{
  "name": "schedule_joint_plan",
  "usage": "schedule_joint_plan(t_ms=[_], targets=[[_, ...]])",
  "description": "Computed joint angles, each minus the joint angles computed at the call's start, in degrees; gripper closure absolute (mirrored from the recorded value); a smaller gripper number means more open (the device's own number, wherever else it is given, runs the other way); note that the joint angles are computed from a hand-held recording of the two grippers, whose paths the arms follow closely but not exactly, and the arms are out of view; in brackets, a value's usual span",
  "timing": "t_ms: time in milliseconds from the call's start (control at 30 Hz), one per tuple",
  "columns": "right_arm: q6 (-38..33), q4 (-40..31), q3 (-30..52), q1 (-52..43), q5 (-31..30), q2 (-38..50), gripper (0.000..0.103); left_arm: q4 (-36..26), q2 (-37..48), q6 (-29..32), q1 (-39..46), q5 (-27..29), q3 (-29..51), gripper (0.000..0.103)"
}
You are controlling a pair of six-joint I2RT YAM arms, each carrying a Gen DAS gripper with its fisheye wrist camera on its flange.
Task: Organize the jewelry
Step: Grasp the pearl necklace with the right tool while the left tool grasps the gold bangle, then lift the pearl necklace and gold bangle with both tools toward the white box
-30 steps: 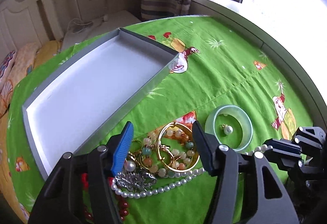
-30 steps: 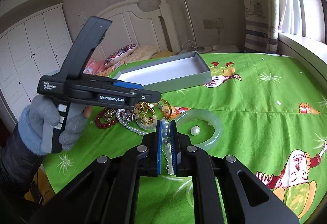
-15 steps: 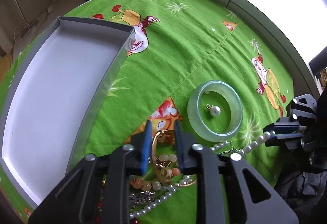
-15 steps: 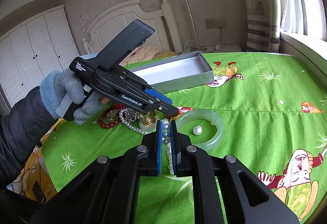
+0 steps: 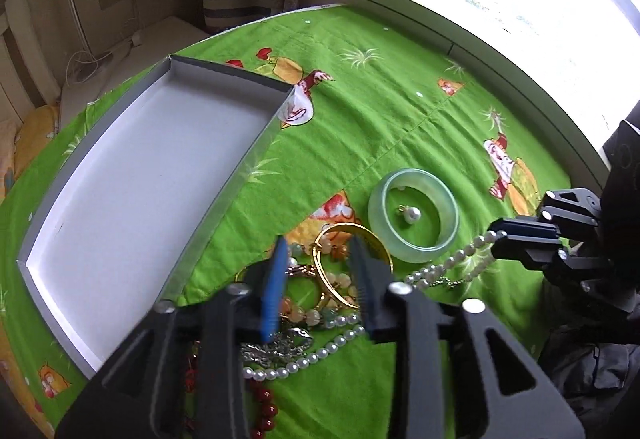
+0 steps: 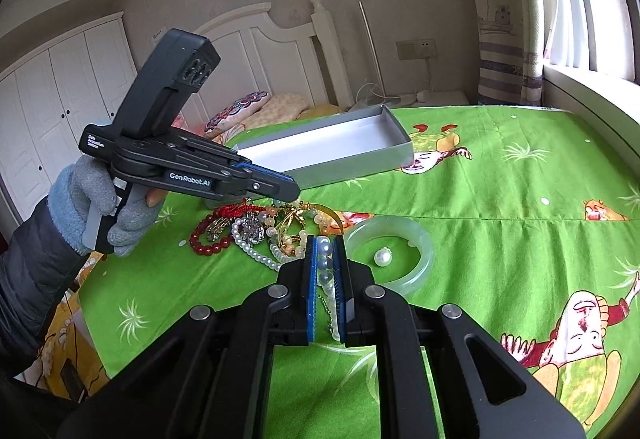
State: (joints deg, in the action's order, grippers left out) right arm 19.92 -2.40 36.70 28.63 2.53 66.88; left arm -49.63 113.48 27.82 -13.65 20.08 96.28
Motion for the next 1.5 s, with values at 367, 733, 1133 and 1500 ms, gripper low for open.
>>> schedule_joint_plan(t_ms=[367, 733, 1133, 1500], targets=[[0.50, -0.02, 0.15, -0.82, -1.59, 0.50, 0.093, -8.40, 9.35, 8.53, -4.81, -9.58, 11.12, 0.095], [1.70, 2.46, -2.43, 0.92, 0.19, -3.59, 0.093, 7.25, -13.73, 3.61, 0.64, 2.98, -11.20, 0.095], [-2.38, -3.84, 8.53, 6.79, 7.47, -7.36, 0.093, 17.97, -34.39, -5.22, 9.85, 9.65, -28.81, 0.095], [-8.34, -7.78, 19.36, 7.88, 10.93, -6.60, 0.093, 17.63, -39.17, -5.06, 14.09, 14.14, -32.11, 0.095]])
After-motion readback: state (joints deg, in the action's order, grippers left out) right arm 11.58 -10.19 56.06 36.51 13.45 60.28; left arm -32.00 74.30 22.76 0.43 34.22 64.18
